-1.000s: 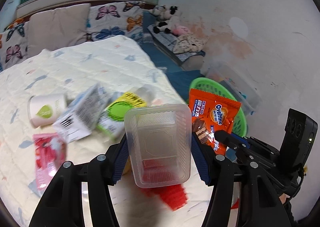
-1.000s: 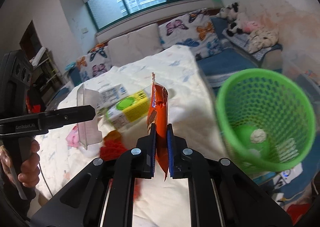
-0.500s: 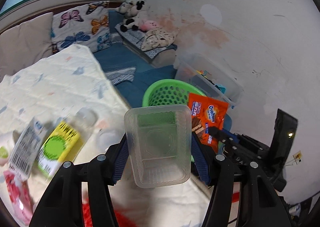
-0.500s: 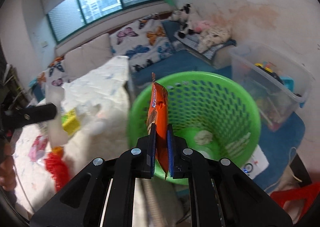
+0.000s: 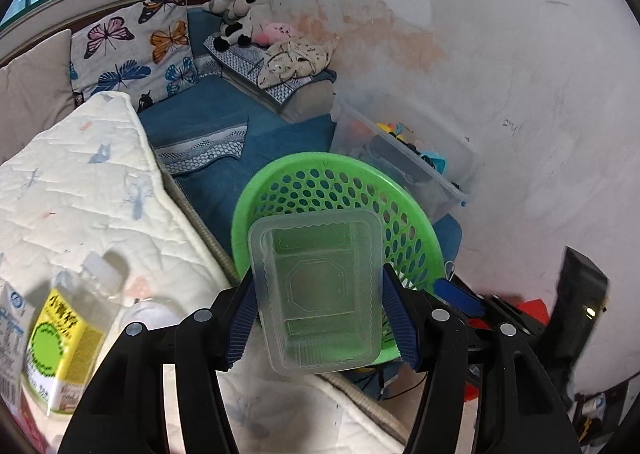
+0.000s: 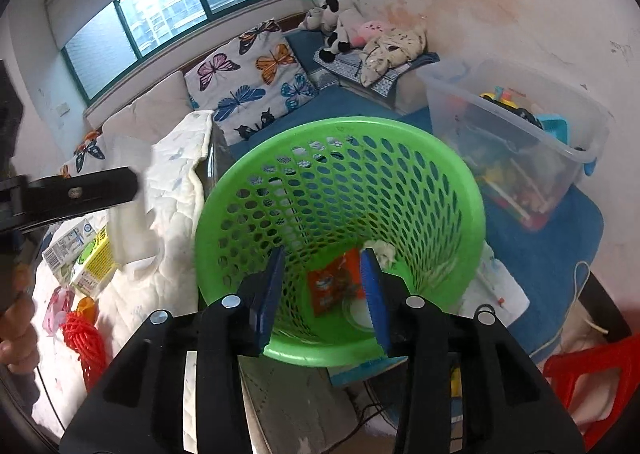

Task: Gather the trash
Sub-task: 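Drop the wrapper and the container into the green basket with both grippers, then grasp the red mesh netting with the right gripper and lift it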

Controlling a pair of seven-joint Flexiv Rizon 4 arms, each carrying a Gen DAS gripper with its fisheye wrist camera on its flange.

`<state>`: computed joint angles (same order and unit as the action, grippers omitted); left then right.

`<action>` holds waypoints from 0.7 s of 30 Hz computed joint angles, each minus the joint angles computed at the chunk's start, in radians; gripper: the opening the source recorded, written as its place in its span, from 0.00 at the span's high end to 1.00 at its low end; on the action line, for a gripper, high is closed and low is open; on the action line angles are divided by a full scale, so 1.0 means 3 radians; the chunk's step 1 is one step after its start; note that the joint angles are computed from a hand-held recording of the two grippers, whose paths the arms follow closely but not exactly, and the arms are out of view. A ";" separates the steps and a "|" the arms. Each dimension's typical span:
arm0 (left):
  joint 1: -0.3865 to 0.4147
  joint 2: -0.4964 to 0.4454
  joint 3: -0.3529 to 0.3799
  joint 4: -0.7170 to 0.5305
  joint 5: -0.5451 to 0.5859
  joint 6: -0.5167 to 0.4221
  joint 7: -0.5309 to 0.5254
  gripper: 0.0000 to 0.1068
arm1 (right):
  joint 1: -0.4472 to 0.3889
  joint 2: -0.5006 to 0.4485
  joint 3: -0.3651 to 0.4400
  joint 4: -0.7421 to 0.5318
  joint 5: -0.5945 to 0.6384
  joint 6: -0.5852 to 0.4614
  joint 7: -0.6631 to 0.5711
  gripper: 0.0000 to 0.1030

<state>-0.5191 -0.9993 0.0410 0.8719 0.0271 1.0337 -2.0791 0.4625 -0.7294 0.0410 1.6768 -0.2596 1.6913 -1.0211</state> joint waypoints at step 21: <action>0.0044 -0.0360 -0.0139 -0.0453 -0.0149 -0.0223 0.0097 0.36 | 0.0305 0.0211 -0.0262 0.0438 0.0156 0.0296 -0.0104 0.42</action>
